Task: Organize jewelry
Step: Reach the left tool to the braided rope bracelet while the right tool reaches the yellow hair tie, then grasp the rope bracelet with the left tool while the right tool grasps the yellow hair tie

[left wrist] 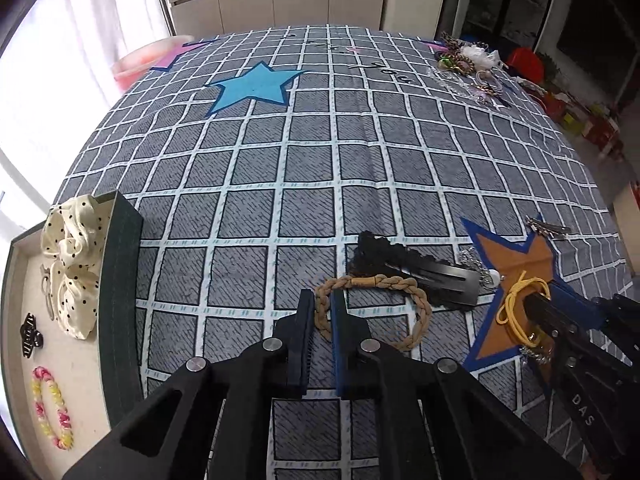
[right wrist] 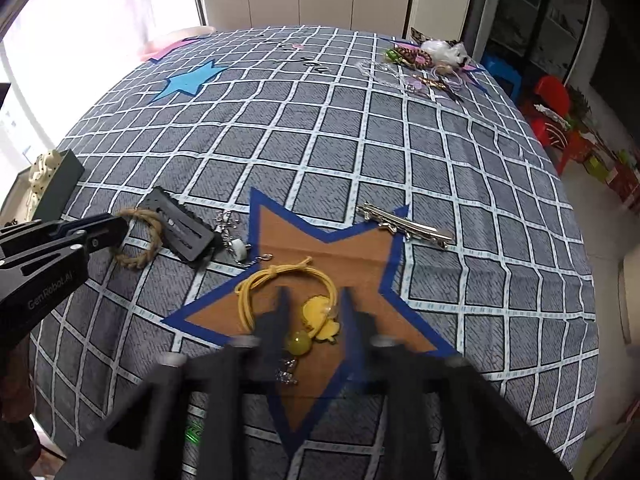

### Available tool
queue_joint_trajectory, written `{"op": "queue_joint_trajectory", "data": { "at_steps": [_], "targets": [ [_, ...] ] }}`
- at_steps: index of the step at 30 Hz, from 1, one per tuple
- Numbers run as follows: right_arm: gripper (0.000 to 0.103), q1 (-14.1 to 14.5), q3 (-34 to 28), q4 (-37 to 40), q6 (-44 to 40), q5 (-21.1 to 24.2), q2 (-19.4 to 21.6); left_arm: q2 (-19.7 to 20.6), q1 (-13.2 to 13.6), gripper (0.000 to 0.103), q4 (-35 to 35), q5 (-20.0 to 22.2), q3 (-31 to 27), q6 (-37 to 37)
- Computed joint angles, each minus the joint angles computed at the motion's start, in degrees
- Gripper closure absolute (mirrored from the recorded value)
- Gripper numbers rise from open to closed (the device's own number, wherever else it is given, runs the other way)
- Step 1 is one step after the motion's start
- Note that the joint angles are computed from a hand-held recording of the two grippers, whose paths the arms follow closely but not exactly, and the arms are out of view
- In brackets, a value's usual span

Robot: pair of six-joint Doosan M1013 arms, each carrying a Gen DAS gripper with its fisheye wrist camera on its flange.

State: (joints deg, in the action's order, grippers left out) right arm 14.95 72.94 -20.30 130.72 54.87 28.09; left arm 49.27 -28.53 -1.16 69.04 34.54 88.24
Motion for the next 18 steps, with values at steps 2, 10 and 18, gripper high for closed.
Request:
{"op": "queue_joint_trajectory", "data": {
  "at_steps": [2,10,18],
  "targets": [
    [0.083,0.2,0.3,-0.7,0.7,-0.4,-0.1,-0.5,0.3,0.088,-1.3,-0.2,0.9,0.4],
    [0.083,-0.6,4.6,0.9,4.9,-5.7,-3.8,-4.7,1.0,0.088,-5.8,-4.5,6.9,2.7],
    [0.083,-0.3,7.1,0.7,6.8,-8.9,-7.2,-8.7,1.8,0.088,-9.1,-8.4,11.5,5.2]
  ]
}}
